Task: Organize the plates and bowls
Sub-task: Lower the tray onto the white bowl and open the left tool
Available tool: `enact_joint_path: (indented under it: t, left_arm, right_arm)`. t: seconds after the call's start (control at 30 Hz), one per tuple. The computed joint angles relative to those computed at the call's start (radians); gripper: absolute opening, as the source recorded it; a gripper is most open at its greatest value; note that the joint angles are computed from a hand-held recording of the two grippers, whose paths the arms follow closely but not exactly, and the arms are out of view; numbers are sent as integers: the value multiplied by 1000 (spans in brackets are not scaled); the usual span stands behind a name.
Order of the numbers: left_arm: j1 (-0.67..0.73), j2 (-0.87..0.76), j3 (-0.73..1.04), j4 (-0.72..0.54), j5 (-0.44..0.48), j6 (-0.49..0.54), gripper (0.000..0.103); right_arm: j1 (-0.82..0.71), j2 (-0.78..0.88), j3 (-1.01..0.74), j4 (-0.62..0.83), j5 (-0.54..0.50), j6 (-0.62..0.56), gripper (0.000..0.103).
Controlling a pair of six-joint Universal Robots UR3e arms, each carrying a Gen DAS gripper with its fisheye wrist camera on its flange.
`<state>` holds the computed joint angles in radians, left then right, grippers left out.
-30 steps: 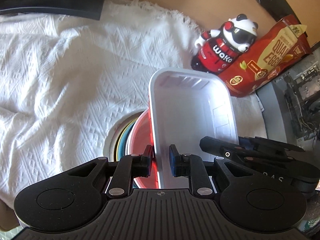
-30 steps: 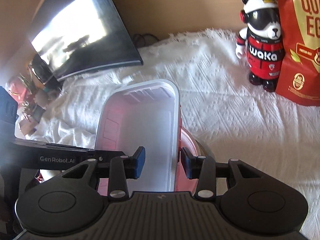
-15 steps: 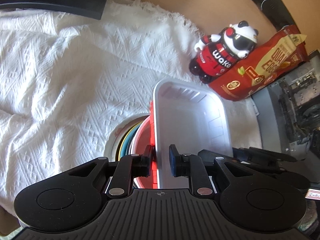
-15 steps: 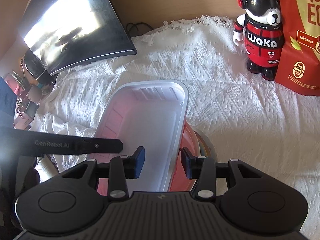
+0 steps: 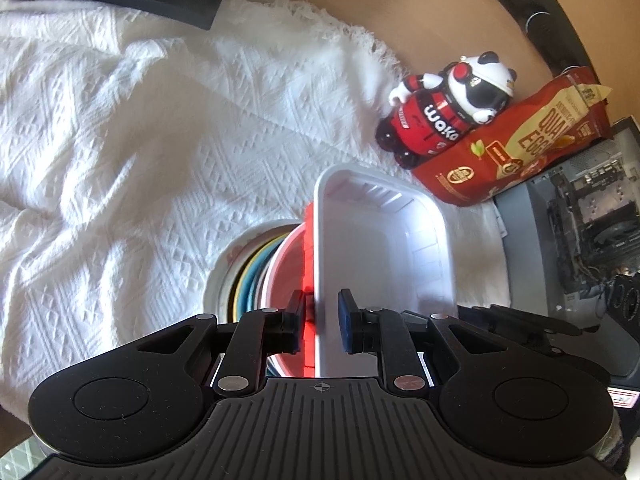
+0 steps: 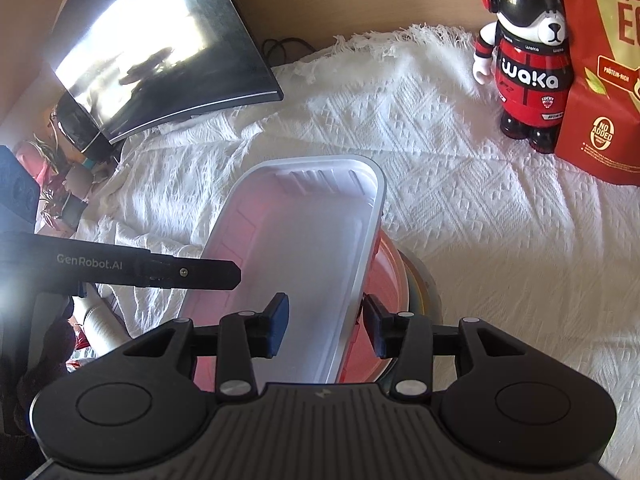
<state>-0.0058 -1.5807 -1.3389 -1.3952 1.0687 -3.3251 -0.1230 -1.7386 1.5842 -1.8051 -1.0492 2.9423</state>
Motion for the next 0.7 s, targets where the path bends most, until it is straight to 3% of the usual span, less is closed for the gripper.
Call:
enact_joint_path:
  t: [0.7]
  left_arm:
    - [47,61,-39,-12,-79,36,19]
  right_arm:
    - [18,-45,43,-50,-23,32,42]
